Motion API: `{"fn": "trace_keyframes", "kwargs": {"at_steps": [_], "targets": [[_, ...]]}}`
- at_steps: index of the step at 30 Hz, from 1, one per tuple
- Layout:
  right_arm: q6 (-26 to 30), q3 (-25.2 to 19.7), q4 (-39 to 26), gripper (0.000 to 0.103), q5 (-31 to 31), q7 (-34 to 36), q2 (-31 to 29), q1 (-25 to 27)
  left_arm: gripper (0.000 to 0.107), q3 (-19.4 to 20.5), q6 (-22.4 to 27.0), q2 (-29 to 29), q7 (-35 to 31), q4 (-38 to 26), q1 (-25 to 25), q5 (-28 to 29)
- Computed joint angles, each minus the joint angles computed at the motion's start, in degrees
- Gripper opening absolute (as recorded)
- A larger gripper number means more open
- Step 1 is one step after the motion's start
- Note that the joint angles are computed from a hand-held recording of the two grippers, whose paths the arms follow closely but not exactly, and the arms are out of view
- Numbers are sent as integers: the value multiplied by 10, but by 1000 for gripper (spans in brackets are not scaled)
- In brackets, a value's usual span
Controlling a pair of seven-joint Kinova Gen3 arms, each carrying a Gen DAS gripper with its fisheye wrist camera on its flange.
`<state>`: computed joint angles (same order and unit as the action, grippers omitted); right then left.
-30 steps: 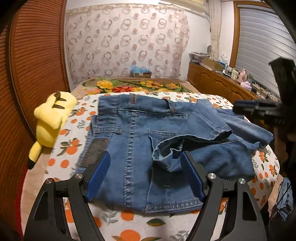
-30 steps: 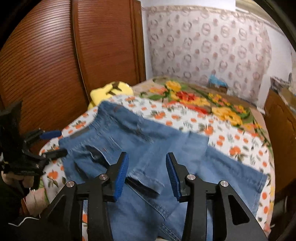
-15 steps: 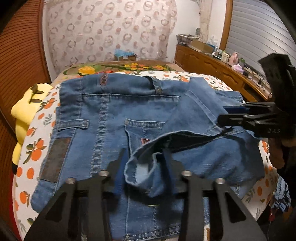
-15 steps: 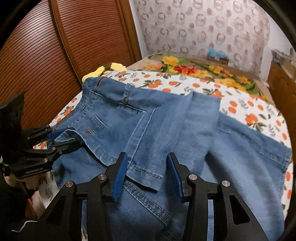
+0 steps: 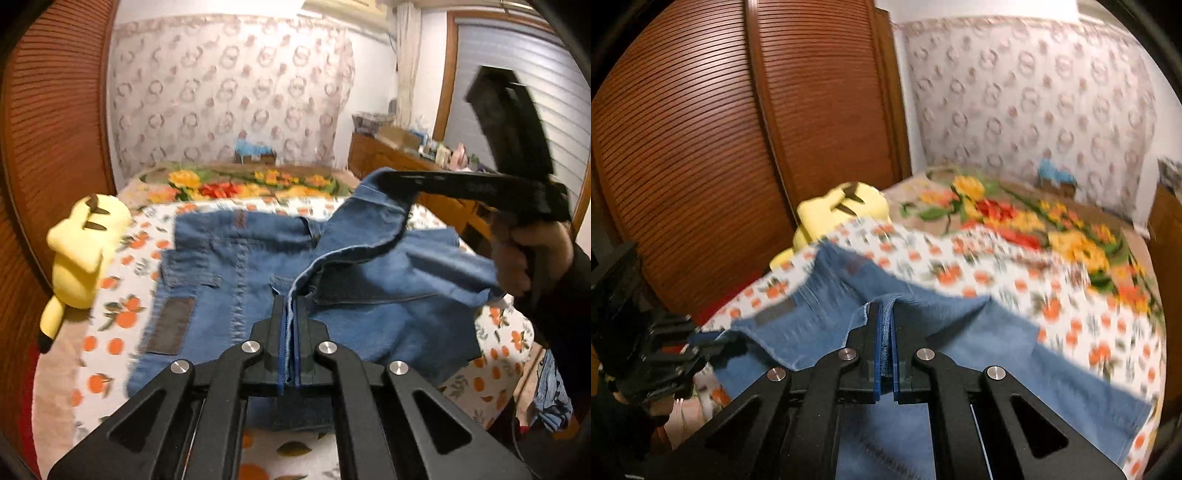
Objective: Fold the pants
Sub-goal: 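Fold the held leg over the jeans with the right tool while the left tool pins the waistband, then open both tools and release the folded leg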
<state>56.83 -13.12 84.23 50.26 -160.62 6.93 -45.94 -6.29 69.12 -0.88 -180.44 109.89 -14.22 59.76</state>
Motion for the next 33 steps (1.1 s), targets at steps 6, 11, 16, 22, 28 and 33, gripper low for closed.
{"fn": "trace_keyframes", "kwargs": {"at_steps": [6,11,16,22,28,33], "targets": [[-30,24,-93,3,-34,100,69,7,4,-19,18,12,-4,-12,-30,-2],[-52,50,-167,3,-85,174,132,13,4,-17,-7,26,4,-14,-46,-8],[-38,71,-260,3,-148,246,204,26,4,-6,-33,44,17,-20,-50,-26],[-17,107,-333,5,-212,280,254,25,4,11,-68,60,45,-23,-45,-53],[-69,154,-294,27,-201,250,233,-14,29,15,-64,63,59,-24,-53,-55],[-91,177,-244,48,-155,187,206,-41,52,14,-54,61,57,-27,-58,-42]]}}
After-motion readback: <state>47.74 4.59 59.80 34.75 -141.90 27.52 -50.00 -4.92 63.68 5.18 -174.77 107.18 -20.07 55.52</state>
